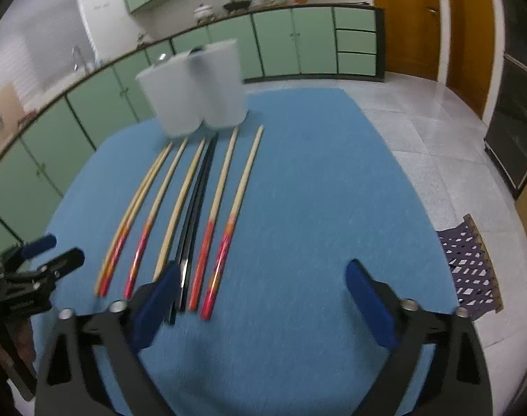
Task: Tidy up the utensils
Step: 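Grasp a plain wooden chopstick with the left tool while the right grasps a red-patterned chopstick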
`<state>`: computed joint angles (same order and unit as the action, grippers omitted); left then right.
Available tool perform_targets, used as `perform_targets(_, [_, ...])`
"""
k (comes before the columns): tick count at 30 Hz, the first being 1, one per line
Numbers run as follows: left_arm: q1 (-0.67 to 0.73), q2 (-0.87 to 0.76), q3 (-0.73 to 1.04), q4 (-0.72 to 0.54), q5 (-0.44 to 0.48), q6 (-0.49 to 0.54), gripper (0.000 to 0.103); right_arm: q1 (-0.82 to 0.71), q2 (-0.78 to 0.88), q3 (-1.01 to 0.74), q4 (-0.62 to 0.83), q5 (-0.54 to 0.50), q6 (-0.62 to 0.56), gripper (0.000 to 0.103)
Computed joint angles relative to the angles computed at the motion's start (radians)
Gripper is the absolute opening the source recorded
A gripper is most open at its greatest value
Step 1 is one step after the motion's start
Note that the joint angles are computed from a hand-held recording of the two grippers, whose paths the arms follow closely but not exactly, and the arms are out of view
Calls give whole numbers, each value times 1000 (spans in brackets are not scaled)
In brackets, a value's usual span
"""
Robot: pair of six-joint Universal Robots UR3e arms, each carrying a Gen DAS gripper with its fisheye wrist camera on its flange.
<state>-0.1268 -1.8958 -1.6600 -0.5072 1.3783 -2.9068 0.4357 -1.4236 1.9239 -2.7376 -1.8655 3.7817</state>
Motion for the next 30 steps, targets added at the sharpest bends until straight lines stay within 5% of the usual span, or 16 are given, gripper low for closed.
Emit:
perform_targets(5, [6,31,-58,11,13,-20,94,8,9,11,19,61,-4,48])
perform_targets(12, [-10,40,-72,14,28,-25,94,40,28,-15,29,61,-29,39])
perform_targets(17, [-12,41,-92,18,36,-15,94,112,96,-99,102,-71,-58,30])
perform_targets(21, [-6,43,-95,-5,23,-11,94,102,80,-80,93,-70,-47,24])
perform_targets(30, [-29,7,-70,1,74,-30,93,83,65,-52,63,-51,-49,24])
